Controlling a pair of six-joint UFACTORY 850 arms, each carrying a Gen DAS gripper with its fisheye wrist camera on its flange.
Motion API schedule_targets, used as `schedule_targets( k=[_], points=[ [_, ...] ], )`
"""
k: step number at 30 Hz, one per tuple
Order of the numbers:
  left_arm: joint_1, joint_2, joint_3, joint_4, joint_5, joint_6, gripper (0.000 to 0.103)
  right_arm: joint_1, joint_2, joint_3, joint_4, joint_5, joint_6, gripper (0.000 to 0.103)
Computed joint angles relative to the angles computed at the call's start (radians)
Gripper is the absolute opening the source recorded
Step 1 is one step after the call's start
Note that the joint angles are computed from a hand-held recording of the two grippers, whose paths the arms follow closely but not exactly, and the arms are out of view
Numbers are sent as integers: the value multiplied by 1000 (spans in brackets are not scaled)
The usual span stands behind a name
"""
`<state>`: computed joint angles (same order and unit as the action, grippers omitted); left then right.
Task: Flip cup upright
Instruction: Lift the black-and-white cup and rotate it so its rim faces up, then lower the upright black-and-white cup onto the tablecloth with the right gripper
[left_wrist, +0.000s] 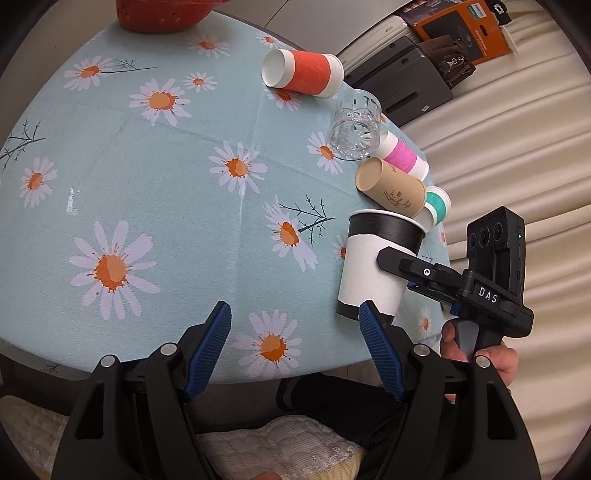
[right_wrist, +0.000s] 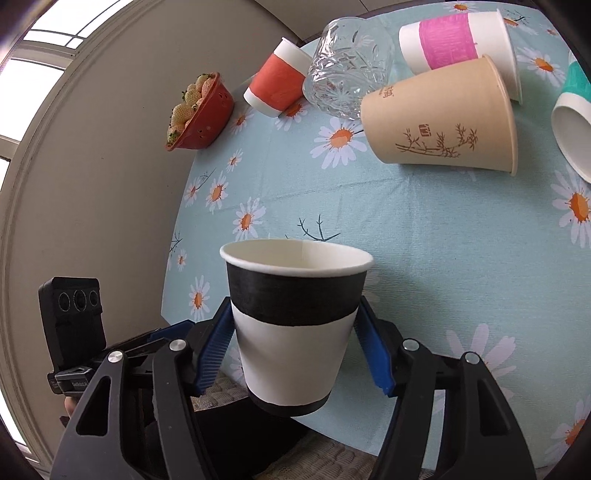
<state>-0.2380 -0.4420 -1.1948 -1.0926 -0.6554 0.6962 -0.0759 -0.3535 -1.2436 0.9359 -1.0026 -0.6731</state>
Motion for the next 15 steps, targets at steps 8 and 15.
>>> schedule_targets(
  k=[8, 15],
  points=[
    [-29, 58, 73, -217, 44, 126, 70, -24, 164, 115, 99, 175, -177, 64],
    [-53, 95, 147, -417, 50, 275, 70, -39, 287, 226, 290, 299, -403, 64]
  ],
)
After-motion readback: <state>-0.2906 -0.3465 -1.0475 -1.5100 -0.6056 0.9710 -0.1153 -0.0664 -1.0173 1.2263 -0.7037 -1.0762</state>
